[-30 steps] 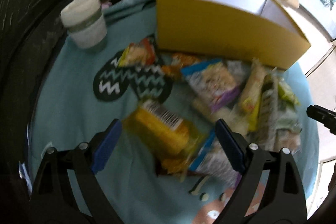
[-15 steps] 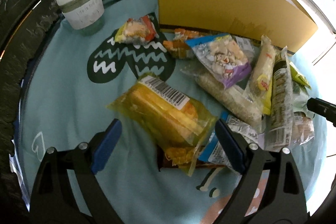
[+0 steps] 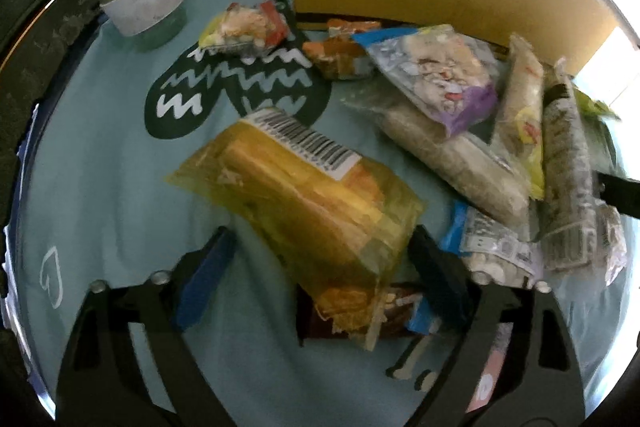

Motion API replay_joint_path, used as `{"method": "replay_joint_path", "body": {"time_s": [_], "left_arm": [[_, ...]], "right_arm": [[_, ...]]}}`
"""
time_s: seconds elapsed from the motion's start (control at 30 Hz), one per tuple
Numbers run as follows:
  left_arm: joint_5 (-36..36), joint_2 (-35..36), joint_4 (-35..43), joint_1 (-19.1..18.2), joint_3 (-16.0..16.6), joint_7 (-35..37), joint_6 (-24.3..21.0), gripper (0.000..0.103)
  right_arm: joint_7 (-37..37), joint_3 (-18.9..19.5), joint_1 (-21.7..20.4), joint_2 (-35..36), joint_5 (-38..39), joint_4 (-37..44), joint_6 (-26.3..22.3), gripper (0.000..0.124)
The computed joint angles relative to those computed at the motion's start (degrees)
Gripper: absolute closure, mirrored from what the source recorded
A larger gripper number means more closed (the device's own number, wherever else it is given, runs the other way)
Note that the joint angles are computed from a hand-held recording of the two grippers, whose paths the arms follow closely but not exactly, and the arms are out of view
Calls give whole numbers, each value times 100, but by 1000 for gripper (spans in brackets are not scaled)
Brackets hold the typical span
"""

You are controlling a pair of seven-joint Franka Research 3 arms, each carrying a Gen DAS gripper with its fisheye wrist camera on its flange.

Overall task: Organize snacks
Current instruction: 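Grasp the yellow bread bag with left tool while right grasps white-green bag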

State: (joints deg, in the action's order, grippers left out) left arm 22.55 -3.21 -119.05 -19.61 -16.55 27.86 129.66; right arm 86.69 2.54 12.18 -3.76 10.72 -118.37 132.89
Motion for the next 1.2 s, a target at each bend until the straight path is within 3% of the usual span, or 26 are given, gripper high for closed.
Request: {"method": "replay_joint_path", "body": {"time_s": [0.07,0.17,0.4,0.53,0.63,0.87,1.0,1.2], "left_arm": [[41,-53,-51,-14,-12,21,76,36],[-25,-145,-170,2,6,11,237,49],[-146,-256,-263,56,24,32,346,63],[-197,-251,-223,57,3,45,216,63],[-254,-273,-198,33,-20,-70,111,43],[-385,-319,-246,22,-5,-88,90,37],[-407,-310,-254,43,9,-76,137,35],[-177,-43,21,56,-7,-148,-45,30]], "right_arm": [[-147,-26,-2,-105,171,-92,111,98],[-287,-64,-30,-200,347,-153,107,100],[-551,-133,-131,-438,587,-412,92,101],[-684,-157,-247,-489,320,-414,-87,96],[-612,-107,-303,-495,-44,-411,-67,86],[-156,-4,-321,-480,-750,-309,-26,65],[289,-63,-340,-238,-542,40,-291,64],[767,-28,-244,169,-1159,385,-510,62]]}}
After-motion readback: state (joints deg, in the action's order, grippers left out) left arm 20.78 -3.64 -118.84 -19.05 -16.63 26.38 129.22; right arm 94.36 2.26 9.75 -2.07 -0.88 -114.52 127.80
